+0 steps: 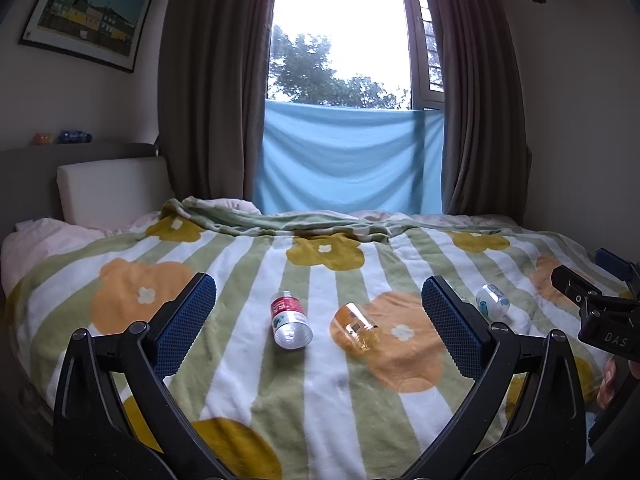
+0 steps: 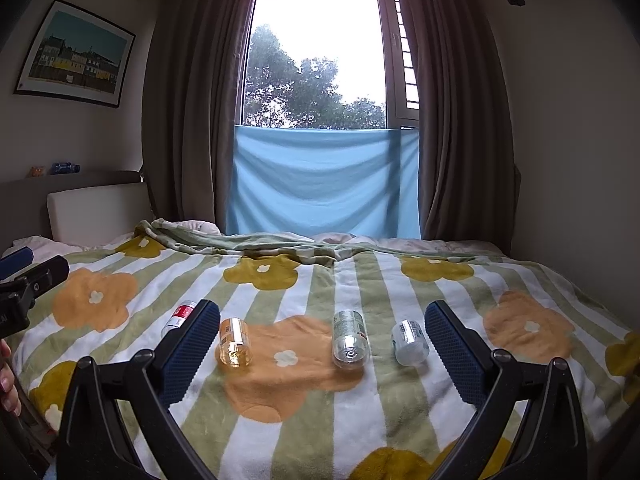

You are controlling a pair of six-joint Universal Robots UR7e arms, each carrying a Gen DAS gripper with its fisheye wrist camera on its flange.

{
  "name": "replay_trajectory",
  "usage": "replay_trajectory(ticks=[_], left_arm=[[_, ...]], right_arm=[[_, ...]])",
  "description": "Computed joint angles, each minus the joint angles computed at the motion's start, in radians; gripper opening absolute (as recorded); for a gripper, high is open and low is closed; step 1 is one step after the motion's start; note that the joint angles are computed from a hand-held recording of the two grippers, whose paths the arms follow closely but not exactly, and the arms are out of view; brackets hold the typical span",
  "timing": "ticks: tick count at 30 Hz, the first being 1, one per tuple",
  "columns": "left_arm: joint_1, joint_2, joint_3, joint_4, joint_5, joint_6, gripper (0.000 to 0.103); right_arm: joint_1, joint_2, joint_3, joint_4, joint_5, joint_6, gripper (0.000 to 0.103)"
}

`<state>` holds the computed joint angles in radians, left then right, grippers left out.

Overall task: Flip cup upside down
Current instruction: 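Move the right tool to the green-labelled clear cup and close on it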

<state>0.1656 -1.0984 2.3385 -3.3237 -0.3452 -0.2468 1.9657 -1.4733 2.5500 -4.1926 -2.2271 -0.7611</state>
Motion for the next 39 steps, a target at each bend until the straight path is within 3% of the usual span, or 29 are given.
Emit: replay_trajectory(ticks=[5, 9, 13, 19, 25, 28, 34, 36, 39], left_arm=[[0.002, -0.005, 0.0, 0.015, -0.001, -0.012, 0.103], [0.016, -0.008, -0.005, 0.042, -0.006, -0.024, 0.103], [0.034, -0.018, -0.007, 0.072, -0.017, -0.042, 0.103], [0.067, -0.021, -0.008, 0.086, -0.017, -0.053, 0.103], [0.122, -0.01, -0.024, 0.123, -0.035, -0.076, 0.103], [0.149, 0.003, -0.035, 0.141, -0.04, -0.083, 0.103], [0.219, 0.04, -0.077, 0.236, -0.079, -0.12, 0.103], [0.241, 0.056, -0.09, 0.255, -0.096, -0.129, 0.103], [0.265, 0.073, -0.102, 0.278, -0.125, -0.139, 0.103]], right_arm=[[0.002, 0.005, -0.003, 0.012, -0.005, 0.005, 0.102], [-0.033, -0.014, -0.015, 0.09, 0.003, 0.037, 0.102], [-0.121, -0.062, -0.07, 0.286, 0.023, 0.098, 0.102], [-0.24, -0.058, -0.249, 0.632, 0.029, 0.123, 0.102], [-0.33, 0.06, -0.45, 0.935, -0.001, 0.15, 0.102], [-0.367, 0.121, -0.53, 1.029, -0.025, 0.172, 0.102], [-0.416, 0.197, -0.634, 1.171, -0.043, 0.227, 0.093], [-0.426, 0.214, -0.659, 1.214, -0.049, 0.247, 0.082], [-0.437, 0.229, -0.682, 1.265, -0.049, 0.264, 0.076]])
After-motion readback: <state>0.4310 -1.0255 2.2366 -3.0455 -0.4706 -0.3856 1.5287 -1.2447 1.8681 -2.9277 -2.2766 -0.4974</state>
